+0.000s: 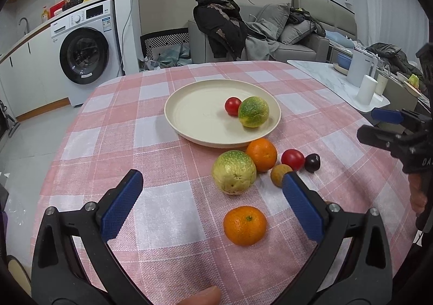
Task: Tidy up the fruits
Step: 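Move the right gripper toward the dark purple plum on the tablecloth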
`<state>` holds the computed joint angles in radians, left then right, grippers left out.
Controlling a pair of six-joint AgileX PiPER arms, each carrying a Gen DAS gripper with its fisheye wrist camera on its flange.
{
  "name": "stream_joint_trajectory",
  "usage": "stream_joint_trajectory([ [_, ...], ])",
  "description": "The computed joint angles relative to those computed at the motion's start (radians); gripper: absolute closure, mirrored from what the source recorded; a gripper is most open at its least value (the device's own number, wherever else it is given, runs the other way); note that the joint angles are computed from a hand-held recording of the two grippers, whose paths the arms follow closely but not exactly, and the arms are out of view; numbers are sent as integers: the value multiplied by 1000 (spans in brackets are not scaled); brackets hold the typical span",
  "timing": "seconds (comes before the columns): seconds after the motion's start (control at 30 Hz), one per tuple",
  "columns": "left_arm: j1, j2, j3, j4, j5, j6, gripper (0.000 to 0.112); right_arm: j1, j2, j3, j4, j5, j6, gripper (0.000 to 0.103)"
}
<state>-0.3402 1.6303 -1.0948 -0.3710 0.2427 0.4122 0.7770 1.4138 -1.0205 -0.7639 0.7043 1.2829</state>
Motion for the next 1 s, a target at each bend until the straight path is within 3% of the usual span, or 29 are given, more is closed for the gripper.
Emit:
stream_joint_trajectory([
  [0.1,-3,7,-5,13,3,-14,10,-16,-4,18,5,-64,45,0],
  [0.27,6,12,-2,-28,-8,15,10,-39,12,36,86,-86,-40,0],
  [0.47,18,26,-9,-42,-6,30,10,-102,-32,89,195,-190,-133,0],
  [0.8,12,37,-13,2,-3,-11,10,-121,-75,126,126,-165,-100,0],
  [1.0,11,40,-15,15,-1,-23,10,-208,-126,186,166,-219,-126,2],
])
